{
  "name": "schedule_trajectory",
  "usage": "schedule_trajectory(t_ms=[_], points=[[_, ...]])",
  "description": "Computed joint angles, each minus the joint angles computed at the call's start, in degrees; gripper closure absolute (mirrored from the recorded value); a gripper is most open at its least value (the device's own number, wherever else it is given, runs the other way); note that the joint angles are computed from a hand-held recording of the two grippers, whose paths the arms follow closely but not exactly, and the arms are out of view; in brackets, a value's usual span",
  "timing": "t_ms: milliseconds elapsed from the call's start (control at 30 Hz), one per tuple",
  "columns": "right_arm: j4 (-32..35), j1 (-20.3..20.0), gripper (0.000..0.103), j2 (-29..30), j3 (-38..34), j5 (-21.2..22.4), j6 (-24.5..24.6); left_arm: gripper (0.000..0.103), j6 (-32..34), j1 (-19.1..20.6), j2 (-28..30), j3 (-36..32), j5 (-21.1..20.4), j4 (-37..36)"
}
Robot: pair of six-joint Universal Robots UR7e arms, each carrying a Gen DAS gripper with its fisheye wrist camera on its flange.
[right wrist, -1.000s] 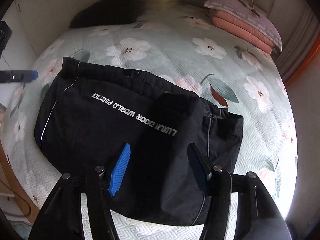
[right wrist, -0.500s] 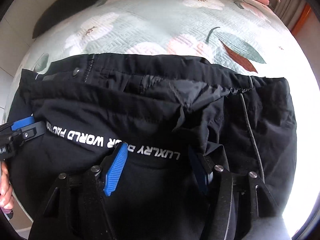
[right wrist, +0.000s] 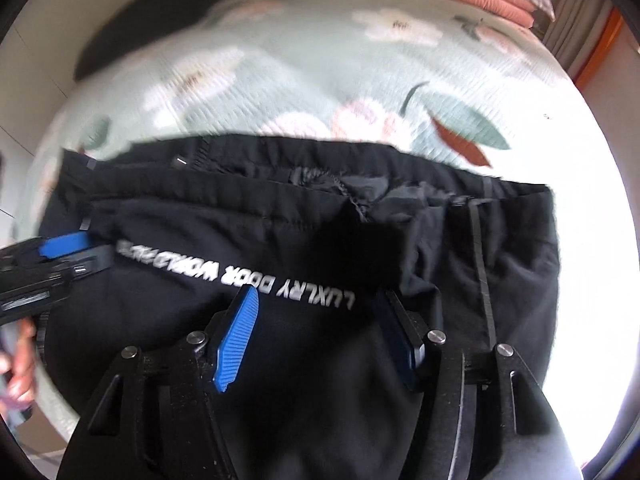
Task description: Fold large clothes
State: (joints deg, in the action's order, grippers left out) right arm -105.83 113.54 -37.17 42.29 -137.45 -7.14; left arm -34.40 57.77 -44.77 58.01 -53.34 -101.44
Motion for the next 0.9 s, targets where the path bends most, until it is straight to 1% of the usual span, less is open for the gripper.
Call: schedule_trajectory(t_ms=[100,167,200,267,333,400,433,467,500,533,567,600,667,700,733,767,833,900], points=[[-1.5,1.5,0.040,-3.1,3.4,-2.2,-1.3,0.033,-1.7,-1.0,0.0,-0.7,1.7,2.6],[-0.8,1.8,0.040,-4.7,5.0,-2.3,-0.9,0.033,-2.8,-2.0,-1.0,0.3,2.0,3.0],[0.1,1.7,0.039,-5.5,5.9,-2.2,0.0,0.033,-3.9,-2.7,-1.8,1.1,2.3,3.6],[2.2,1.1,0.039,-6.8,7.7,-2.5,1.6,0.033,-6.0,-4.0,-4.0,4.2,2.7,2.8],[3.4,-0.1,0.040,-7.5,10.0,-3.2,3.1,0.032,-9.7,-5.7,-7.5,10.1,3.9,0.5],[4.4,-2.1,0.039,-7.9,11.6,-1.8,4.3,0.031,-13.6,-6.5,-9.5,13.9,4.6,0.8],[4.9,-3.4,0.036,-7.8,12.1,-0.7,4.9,0.031,-15.4,-6.4,-10.1,15.6,4.6,1.8],[4.3,-4.2,0.033,-7.8,12.6,0.3,4.7,0.023,-16.4,-5.9,-10.2,16.6,4.6,2.7],[3.1,-4.7,0.032,-7.8,13.0,1.1,4.0,0.019,-16.7,-5.1,-10.6,17.9,3.9,1.1],[2.3,-4.8,0.030,-7.7,13.0,1.2,3.0,0.017,-16.8,-4.3,-11.5,20.1,3.2,-2.9],[2.4,-4.7,0.030,-7.6,12.8,1.1,2.4,0.016,-16.8,-4.0,-11.7,20.6,3.2,-4.4],[3.9,-4.8,0.030,-7.3,11.7,1.4,2.6,0.015,-17.2,-4.0,-11.3,19.7,3.8,-3.8],[8.4,-4.9,0.032,-6.6,8.2,3.1,3.9,0.015,-16.7,-4.4,-11.1,18.8,4.9,-3.3],[11.4,-4.8,0.033,-5.8,5.1,4.1,4.4,0.017,-17.2,-4.8,-11.5,18.4,5.1,-3.1],[12.6,-4.6,0.038,-5.2,2.6,4.7,3.8,0.017,-17.6,-5.0,-11.6,18.1,5.3,-2.9],[12.0,-4.3,0.041,-4.9,0.9,5.2,2.3,0.017,-18.0,-5.4,-12.0,17.6,5.6,-3.1],[9.0,-3.3,0.041,-4.4,-2.4,5.5,-1.5,0.017,-17.3,-6.0,-12.0,16.0,6.4,-4.3],[7.3,-2.7,0.041,-2.3,-7.3,5.6,-4.6,0.017,-15.9,-6.6,-11.0,13.6,7.6,-5.1]])
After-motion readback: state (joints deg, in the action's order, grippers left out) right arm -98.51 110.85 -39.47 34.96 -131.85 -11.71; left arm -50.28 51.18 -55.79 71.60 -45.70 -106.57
